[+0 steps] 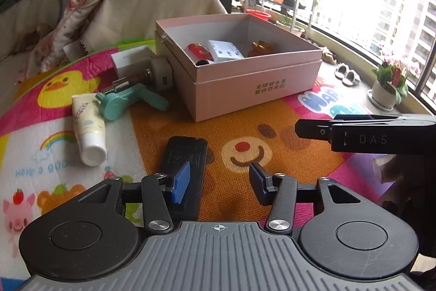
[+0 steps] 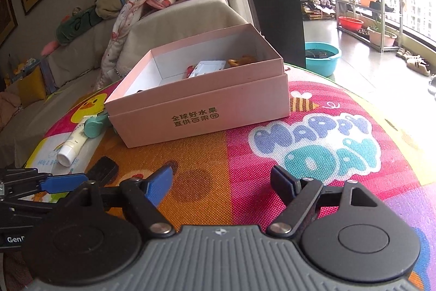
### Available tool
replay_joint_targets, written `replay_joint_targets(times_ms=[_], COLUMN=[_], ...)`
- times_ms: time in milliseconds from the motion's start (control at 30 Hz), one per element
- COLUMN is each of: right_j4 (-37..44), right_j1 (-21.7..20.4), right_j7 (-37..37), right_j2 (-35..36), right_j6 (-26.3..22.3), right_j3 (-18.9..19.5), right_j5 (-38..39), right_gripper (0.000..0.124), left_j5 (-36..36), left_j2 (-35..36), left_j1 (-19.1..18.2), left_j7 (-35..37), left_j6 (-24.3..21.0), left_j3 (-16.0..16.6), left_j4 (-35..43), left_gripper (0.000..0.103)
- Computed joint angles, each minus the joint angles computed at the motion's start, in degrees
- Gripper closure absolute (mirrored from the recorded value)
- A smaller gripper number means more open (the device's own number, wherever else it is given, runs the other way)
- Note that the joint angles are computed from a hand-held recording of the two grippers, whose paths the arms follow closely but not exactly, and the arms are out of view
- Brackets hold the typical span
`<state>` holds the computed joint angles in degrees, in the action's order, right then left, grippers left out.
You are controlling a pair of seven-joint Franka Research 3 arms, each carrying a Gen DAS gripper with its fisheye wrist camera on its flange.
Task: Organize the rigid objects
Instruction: 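Lift the black phone with the left gripper toward the pink box, then grasp the white cream tube with the right gripper while the left holds the phone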
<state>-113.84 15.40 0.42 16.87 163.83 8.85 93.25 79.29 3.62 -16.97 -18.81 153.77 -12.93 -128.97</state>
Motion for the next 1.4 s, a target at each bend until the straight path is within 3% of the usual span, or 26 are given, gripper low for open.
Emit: replay_joint_targets(times_ms=[133,167,267,467,533,667,833,1033,1200,1267,1400], right_j4=[-0.03,-0.05,-0.02,-0.11,-0.06,-0.04,0.10,1.50,0.64,0.63,1.59], right_j1=[-0.36,-0.53,-0.84,-0.99,-0.99,-0.84,-1.02,-3.03,-0.70,-0.83,0.55], right_j7=[-0.06,0.09,0.58,0.77,0.94,1.35,2.51,10.41,10.42,9.22,5.72], right_j2=[-0.05,-0.07,-0.06,-0.13,-0.07,-0.03,0.15,1.09,0.61,0.10,-1.16], right_j6=[-0.97,-1.44,-2.43,-3.25,-3.38,-3.22,-3.95,-10.96,-4.01,-5.33,-5.89], right_j3=[-0.08,-0.14,-0.31,-0.44,-0.48,-0.46,-0.29,-0.55,0.63,1.61,4.01], right_j5=[0.71,0.87,1.07,1.54,1.44,0.55,-1.67,-10.32,-17.04,-19.17,-17.46], right_gripper=[0.044,0.044,0.044,0.044,0.044,0.042,0.035,0.021,0.021,0.029,0.032], left_j5=[-2.79,-4.56,-6.53,-6.98,-6.93,-6.75,-5.57,2.72,6.66,7.28,6.55], left_j2=[-3.81,-4.76,-6.21,-1.53,0.88,2.91,2.40,-1.54,-10.83,-15.13,-23.32], left_j1=[-1.18,-0.93,1.04,2.23,1.53,0.76,0.24,0.99,2.68,3.48,5.09], left_j7=[-1.78,-1.66,-3.80,3.85,7.58,9.18,9.89,-0.39,-12.40,-16.02,-20.47], left_j6=[-7.99,-8.12,-3.27,-1.26,-2.94,-2.49,-1.12,2.60,0.20,-2.19,-5.62], left_j3=[-1.51,-1.50,-0.70,-0.50,-0.42,0.75,1.37,1.40,-0.22,-1.22,-2.63], left_j4=[-3.07,-4.01,-6.15,-1.90,0.61,2.88,2.21,-2.72,-11.49,-14.90,-21.17], left_gripper=[0.051,0.053,0.053,0.052,0.051,0.051,0.060,0.060,0.060,0.060,0.060])
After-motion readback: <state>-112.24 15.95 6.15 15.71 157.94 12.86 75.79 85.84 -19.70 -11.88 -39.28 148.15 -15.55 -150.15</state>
